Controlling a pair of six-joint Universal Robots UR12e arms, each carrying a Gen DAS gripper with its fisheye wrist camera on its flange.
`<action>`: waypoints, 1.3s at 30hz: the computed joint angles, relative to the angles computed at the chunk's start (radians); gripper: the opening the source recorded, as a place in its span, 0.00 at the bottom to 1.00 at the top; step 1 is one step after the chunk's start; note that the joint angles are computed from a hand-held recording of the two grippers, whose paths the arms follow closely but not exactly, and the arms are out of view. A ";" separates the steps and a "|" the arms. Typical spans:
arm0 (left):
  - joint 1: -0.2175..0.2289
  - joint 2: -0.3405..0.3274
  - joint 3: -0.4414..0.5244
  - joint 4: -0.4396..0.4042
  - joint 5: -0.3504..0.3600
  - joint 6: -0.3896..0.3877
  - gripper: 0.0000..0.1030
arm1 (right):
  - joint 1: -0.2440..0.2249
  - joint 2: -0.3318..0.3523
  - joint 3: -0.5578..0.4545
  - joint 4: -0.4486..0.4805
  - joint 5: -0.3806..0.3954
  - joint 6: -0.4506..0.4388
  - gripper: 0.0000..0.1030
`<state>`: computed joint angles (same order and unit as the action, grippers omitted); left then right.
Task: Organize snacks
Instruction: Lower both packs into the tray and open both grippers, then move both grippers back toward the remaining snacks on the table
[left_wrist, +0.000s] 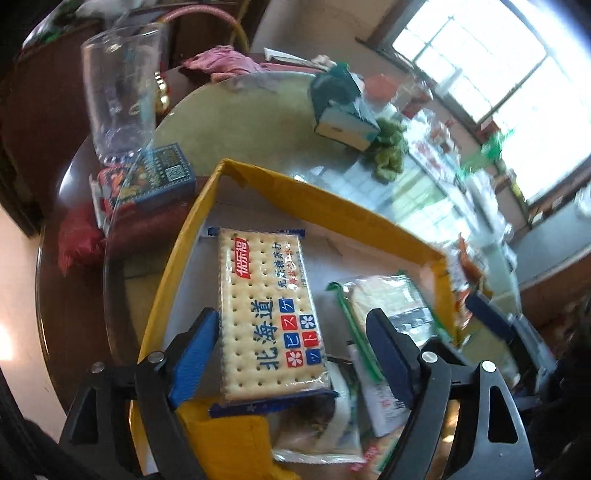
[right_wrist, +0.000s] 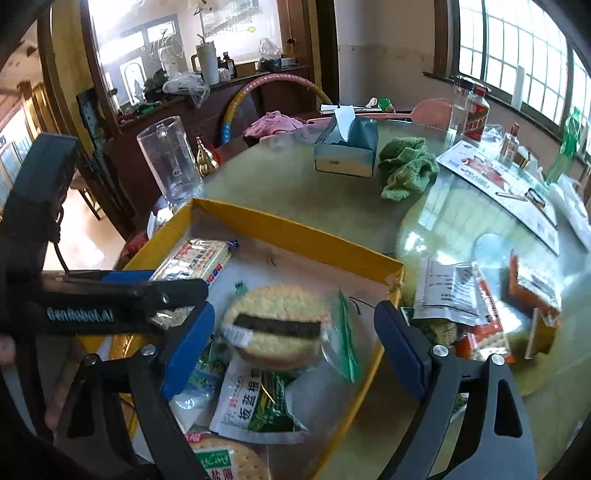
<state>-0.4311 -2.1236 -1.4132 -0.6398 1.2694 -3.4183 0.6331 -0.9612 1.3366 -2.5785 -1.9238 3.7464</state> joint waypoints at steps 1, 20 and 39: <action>0.007 0.013 -0.029 0.066 -0.025 -0.050 0.79 | 0.003 -0.007 0.013 -0.024 -0.008 -0.001 0.86; 0.003 0.095 -0.210 0.410 -0.035 -0.327 0.83 | -0.004 -0.136 0.291 -0.400 0.182 0.097 0.86; -0.192 0.116 -0.238 0.571 0.233 -0.123 0.83 | -0.005 -0.301 0.588 -0.500 0.135 0.350 0.86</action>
